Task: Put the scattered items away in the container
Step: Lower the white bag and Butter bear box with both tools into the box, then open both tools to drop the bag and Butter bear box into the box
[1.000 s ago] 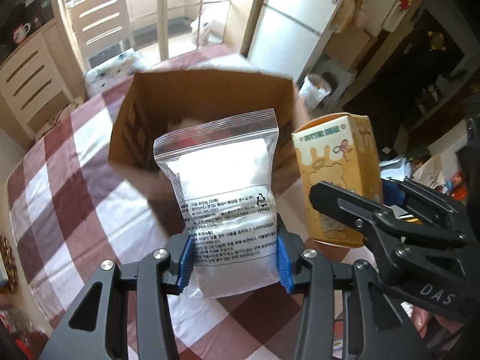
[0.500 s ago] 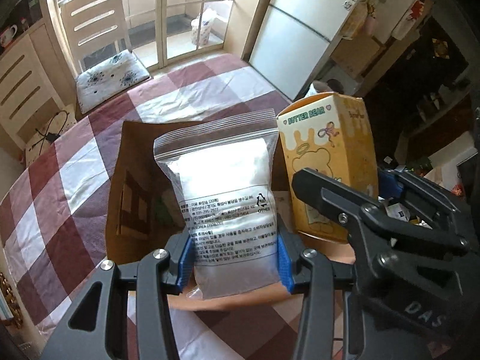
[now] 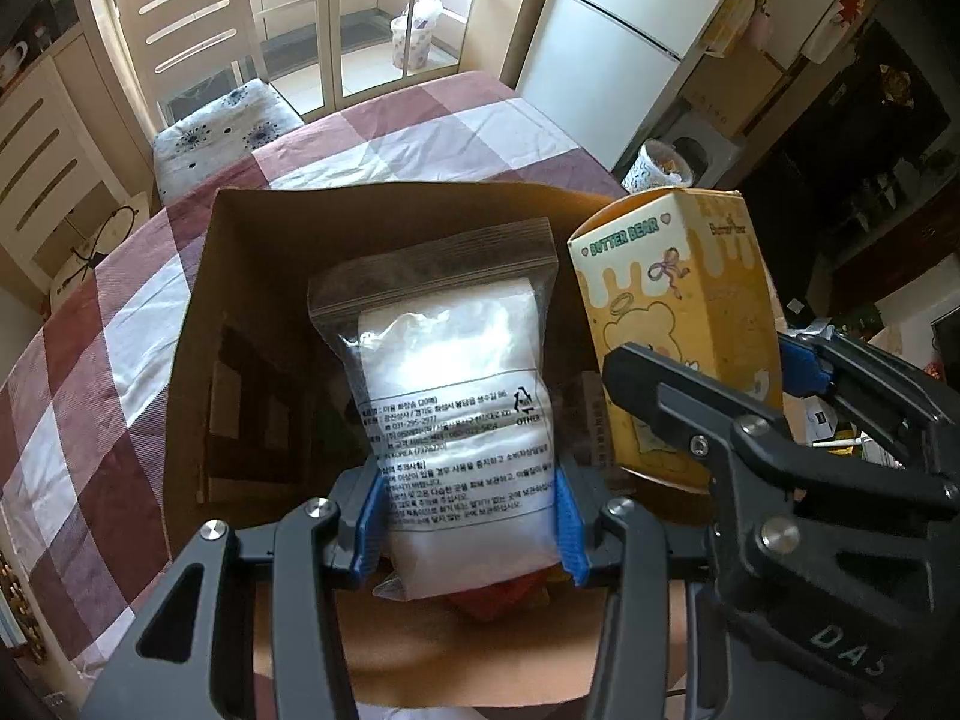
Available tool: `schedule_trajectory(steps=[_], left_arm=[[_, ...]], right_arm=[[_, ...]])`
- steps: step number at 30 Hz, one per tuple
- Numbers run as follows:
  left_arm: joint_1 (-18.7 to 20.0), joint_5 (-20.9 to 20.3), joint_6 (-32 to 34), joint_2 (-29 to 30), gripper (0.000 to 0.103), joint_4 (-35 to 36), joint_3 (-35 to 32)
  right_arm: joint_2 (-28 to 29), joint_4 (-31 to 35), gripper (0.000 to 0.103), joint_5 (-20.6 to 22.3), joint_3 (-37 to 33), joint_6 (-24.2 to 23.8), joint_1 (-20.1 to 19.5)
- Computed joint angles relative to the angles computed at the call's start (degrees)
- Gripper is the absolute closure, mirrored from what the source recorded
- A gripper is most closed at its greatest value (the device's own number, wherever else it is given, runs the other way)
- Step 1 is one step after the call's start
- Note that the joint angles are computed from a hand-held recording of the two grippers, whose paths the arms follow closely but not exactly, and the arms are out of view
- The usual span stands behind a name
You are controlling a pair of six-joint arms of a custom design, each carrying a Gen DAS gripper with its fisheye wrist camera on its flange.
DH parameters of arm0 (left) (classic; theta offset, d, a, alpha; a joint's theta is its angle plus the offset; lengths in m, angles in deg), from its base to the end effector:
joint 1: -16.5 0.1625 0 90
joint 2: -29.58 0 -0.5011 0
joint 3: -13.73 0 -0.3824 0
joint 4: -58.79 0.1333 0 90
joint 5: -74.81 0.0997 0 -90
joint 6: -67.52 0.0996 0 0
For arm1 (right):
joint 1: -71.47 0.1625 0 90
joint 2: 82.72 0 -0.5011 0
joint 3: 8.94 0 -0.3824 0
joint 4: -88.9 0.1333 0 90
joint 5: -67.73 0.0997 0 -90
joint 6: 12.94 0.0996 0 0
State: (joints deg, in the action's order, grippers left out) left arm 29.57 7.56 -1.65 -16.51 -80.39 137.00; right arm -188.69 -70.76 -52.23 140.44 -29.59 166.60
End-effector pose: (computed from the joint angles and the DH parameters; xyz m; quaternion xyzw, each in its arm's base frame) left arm -0.4261 -0.2753 0.0227 0.1120 0.9458 -0.1139 0.2827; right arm 0.1071 -0.2590 0.3482 0.1201 -0.9349 0.1930 0.2725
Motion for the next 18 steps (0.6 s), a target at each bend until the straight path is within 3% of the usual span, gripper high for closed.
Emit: schedule_trajectory(steps=[9, 18], left_arm=[[0.09, 0.74, 0.72, 0.44, 0.048, 1.37, -0.55], [-0.69, 2.02, 0.13, -0.17, 0.031, 4.49, -1.52]], right_arm=[[-0.17, 1.73, 0.054, 0.06, -0.37, 0.78, -0.71], [-2.45, 7.03, 0.054, 1.89, -1.99, 3.21, -1.42]])
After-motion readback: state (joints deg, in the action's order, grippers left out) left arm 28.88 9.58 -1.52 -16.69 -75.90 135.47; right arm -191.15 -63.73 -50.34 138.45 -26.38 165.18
